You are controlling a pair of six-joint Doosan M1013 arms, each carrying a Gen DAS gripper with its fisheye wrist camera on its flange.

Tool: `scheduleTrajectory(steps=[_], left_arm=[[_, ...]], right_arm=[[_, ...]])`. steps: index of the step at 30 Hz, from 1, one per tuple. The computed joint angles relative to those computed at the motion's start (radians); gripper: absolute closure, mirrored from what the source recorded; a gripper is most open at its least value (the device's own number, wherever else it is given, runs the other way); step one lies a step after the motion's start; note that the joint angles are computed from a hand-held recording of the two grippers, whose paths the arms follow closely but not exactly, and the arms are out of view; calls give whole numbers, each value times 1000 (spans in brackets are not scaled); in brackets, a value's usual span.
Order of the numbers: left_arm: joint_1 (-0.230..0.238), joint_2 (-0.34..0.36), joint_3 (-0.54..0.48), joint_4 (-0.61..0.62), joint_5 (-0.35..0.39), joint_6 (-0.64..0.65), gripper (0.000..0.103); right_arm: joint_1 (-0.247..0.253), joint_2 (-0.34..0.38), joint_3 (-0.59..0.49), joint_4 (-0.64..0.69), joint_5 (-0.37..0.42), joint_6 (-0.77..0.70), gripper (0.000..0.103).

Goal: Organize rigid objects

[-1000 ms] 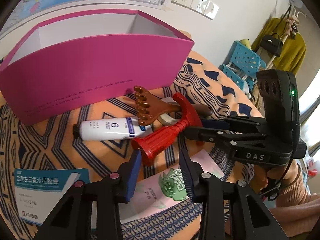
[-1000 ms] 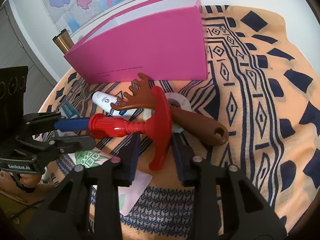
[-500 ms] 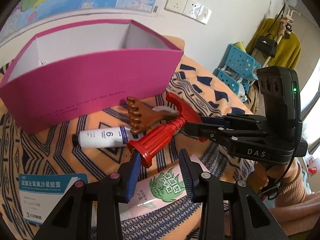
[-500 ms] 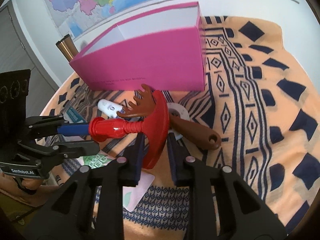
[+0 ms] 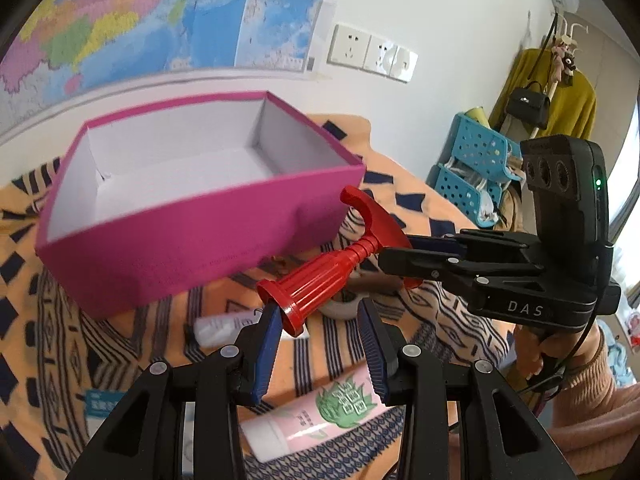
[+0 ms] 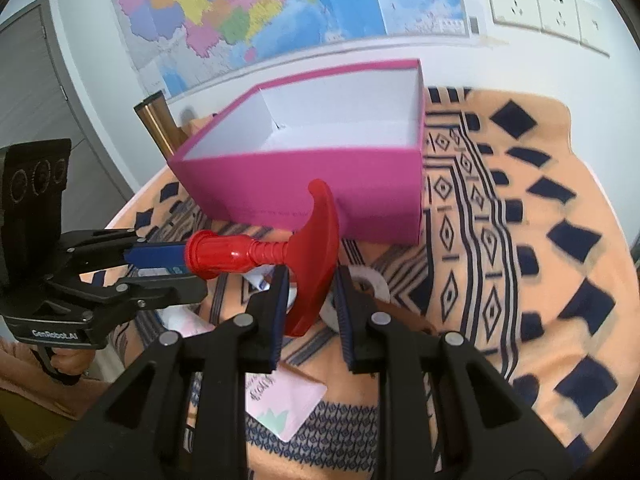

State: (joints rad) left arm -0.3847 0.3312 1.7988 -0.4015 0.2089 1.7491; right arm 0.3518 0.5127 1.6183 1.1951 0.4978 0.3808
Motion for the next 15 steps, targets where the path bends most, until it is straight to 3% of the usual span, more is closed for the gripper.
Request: scheduleTrajectory(steps=[10,15], left_arm=[[5,3,-51,372,-32,-326,65],[22,18,-92,393,-18,-333,65]], right_arm=[[0,3,-61,50,-11,-87,78],[0,23,-115,24,-8,-59,78]])
